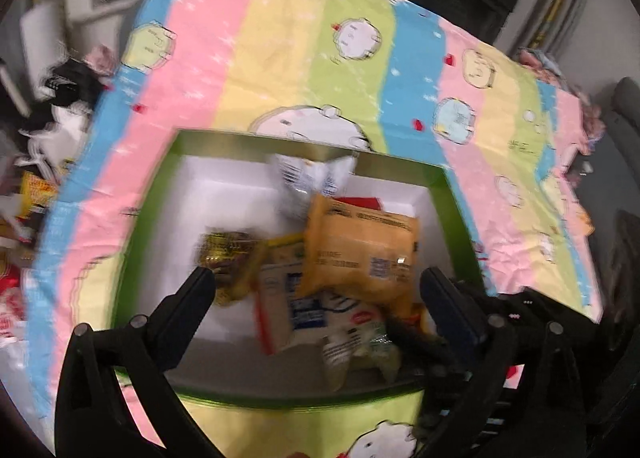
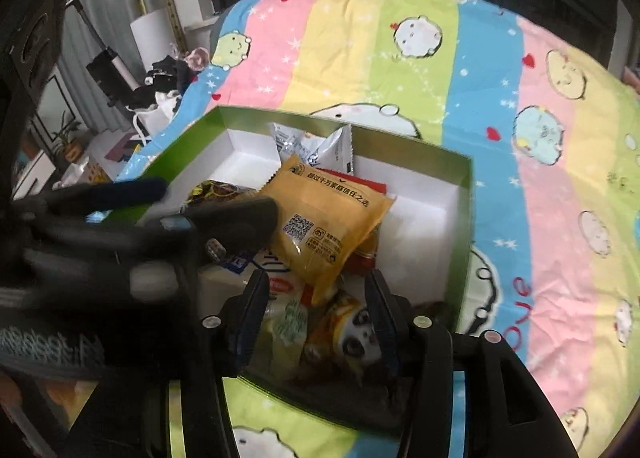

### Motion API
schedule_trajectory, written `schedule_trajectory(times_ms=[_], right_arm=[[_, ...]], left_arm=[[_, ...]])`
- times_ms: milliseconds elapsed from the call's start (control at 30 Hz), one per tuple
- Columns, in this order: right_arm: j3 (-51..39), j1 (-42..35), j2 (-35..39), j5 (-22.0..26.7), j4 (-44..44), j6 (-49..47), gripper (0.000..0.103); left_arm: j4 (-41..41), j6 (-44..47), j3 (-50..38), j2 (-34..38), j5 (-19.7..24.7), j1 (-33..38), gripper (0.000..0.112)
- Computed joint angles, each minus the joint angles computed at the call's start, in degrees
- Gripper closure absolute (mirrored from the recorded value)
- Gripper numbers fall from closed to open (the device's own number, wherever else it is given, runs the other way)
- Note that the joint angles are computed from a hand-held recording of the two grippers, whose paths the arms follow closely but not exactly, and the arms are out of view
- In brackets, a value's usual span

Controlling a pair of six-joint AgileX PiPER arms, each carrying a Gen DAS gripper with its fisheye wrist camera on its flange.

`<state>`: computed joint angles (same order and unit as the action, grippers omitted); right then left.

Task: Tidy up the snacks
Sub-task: 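Lower the yellow pack into the box and open the right gripper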

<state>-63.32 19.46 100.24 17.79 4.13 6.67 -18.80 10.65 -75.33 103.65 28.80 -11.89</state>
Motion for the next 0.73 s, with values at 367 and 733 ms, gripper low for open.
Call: schedule_trajectory(times_ms=[367,733], right_arm=[[3.1,4.2,-14.9,7.9,-19.3,20.0,0.033],[1.2,7.8,-22.8,15.0,-21.4,22.3,0.033]], left_arm=[[12.9,-11.4,4.5,-13.9,3.7,-0.5,0.01],[23.6,-22.1,4.8,-20.7,8.4,-2.8,0.01]])
